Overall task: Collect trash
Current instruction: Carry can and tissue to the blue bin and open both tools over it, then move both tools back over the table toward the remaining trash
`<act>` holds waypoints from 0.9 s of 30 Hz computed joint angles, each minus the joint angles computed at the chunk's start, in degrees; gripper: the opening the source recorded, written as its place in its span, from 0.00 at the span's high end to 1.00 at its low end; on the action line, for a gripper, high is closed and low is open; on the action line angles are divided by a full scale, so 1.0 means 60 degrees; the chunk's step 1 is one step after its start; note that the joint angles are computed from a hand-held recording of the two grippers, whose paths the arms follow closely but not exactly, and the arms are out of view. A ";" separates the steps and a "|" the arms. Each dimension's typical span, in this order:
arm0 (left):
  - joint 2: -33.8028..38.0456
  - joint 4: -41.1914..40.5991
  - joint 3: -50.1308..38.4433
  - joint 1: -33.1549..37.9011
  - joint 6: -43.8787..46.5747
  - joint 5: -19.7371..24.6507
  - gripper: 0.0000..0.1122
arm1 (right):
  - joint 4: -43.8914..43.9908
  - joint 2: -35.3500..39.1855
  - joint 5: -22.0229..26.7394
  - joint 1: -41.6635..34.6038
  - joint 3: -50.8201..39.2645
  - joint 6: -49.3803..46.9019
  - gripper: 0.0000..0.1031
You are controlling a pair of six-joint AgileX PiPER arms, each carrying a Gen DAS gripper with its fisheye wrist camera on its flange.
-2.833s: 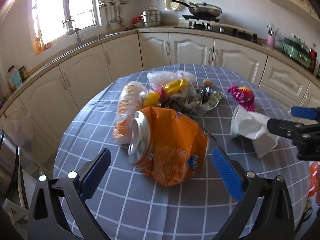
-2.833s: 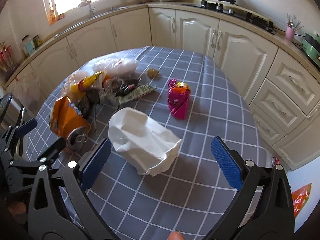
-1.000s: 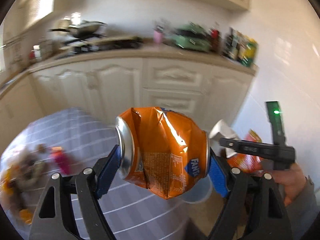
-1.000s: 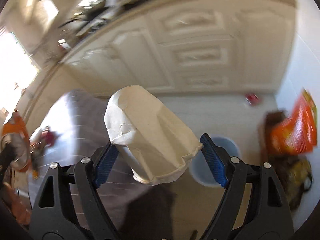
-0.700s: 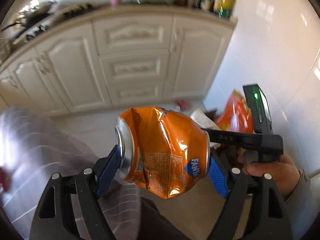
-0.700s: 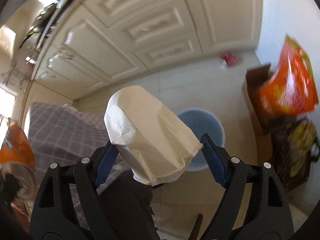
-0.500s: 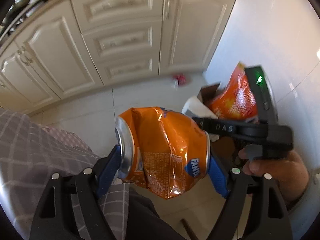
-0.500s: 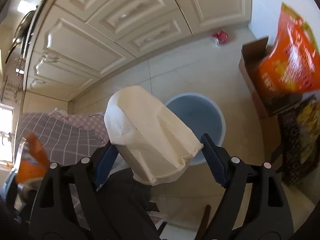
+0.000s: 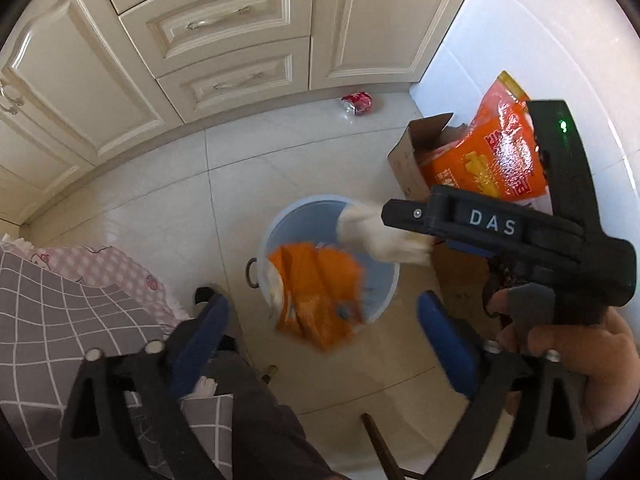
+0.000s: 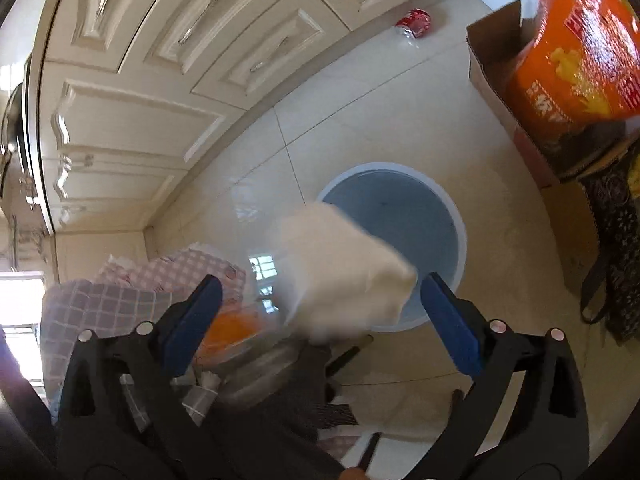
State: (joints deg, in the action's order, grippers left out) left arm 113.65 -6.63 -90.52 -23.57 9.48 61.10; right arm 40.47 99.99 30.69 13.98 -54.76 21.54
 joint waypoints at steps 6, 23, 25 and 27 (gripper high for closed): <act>-0.0024 0.0122 -0.0186 0.0127 -0.0419 0.0162 0.16 | -0.1421 -0.0491 -0.0023 0.0316 -0.0084 0.1460 0.06; -0.3273 -0.0014 0.0613 0.0520 -0.0321 -0.0248 0.16 | -0.6343 -0.2485 0.2062 0.2123 -0.1843 0.6255 0.06; -0.3770 -0.0020 0.0675 0.0685 -0.0301 -0.0201 0.16 | -0.7001 -0.2600 0.2594 0.2553 -0.2496 0.6757 0.06; -0.4173 -0.0122 0.0672 0.0914 -0.0224 -0.0129 0.16 | -0.7521 -0.2633 0.3044 0.2971 -0.3118 0.7139 0.06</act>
State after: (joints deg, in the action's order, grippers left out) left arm 88.61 -7.37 -86.48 -18.09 8.14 60.32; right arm -4.65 84.19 48.95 31.81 -73.47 64.38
